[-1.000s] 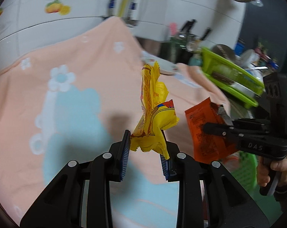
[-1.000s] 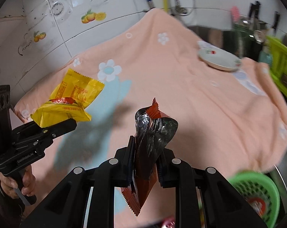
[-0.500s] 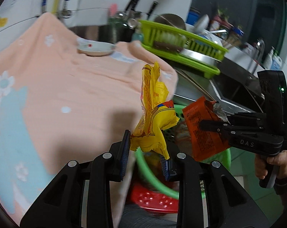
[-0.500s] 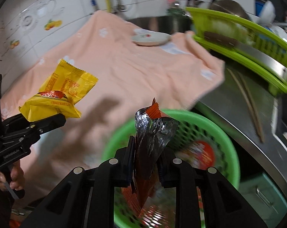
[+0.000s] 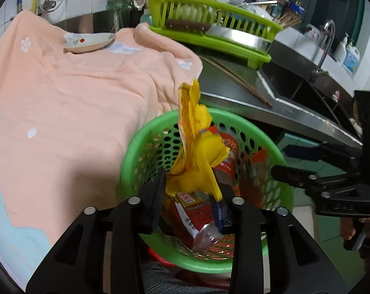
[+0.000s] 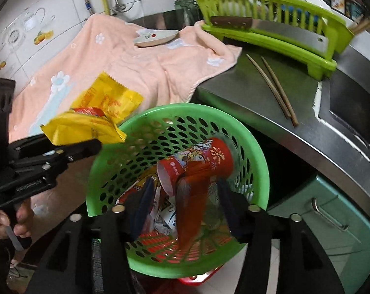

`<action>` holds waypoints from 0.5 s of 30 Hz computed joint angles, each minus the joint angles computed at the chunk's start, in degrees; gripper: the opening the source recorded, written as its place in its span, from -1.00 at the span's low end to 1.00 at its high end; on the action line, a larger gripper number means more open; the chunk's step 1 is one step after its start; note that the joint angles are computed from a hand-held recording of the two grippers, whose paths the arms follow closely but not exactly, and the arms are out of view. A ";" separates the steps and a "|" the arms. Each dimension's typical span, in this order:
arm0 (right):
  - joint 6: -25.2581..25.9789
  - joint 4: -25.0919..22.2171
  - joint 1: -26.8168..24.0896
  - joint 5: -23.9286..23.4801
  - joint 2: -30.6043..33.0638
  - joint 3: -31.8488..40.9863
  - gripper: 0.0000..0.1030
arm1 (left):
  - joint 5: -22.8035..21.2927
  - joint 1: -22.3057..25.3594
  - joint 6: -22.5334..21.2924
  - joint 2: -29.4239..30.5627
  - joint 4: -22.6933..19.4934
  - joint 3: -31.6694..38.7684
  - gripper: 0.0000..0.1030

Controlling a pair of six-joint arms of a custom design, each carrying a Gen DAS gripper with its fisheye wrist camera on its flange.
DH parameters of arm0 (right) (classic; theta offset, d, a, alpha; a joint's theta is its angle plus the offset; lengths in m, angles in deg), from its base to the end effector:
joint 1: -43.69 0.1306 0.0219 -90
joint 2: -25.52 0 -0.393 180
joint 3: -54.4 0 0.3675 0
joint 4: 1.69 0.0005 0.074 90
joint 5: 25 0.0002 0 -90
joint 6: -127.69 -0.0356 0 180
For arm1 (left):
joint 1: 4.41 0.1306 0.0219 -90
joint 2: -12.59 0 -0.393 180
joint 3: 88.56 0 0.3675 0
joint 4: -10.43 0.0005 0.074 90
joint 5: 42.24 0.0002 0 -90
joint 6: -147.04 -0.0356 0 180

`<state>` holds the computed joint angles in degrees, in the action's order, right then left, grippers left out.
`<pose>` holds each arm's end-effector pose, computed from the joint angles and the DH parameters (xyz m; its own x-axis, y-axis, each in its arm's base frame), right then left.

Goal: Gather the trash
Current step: 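Carry both wrappers over the green basket and open both tools to drop them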

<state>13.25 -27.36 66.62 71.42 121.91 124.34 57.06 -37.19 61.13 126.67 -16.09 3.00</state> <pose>0.4269 0.1757 0.2710 -0.7958 0.1098 -0.5955 0.0059 0.9848 0.1737 0.4953 -0.3264 0.2661 -0.6778 0.3527 -0.6452 0.5765 0.7995 -0.1685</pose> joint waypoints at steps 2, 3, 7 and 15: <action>-0.42 0.38 -0.06 -0.03 -0.33 -0.28 0.24 | -0.27 -0.03 0.27 0.50 -0.31 0.35 -0.14; -0.58 0.64 -0.16 -0.17 -0.46 -0.39 0.33 | -0.26 0.05 0.59 0.66 -0.50 0.45 -0.09; -1.32 2.40 0.05 -0.16 -1.29 -0.95 0.48 | -0.44 0.31 0.85 0.46 -0.21 -0.17 0.07; -1.54 2.99 0.54 -0.23 -1.14 0.14 0.63 | -0.14 2.12 2.54 -2.67 2.67 -4.00 0.30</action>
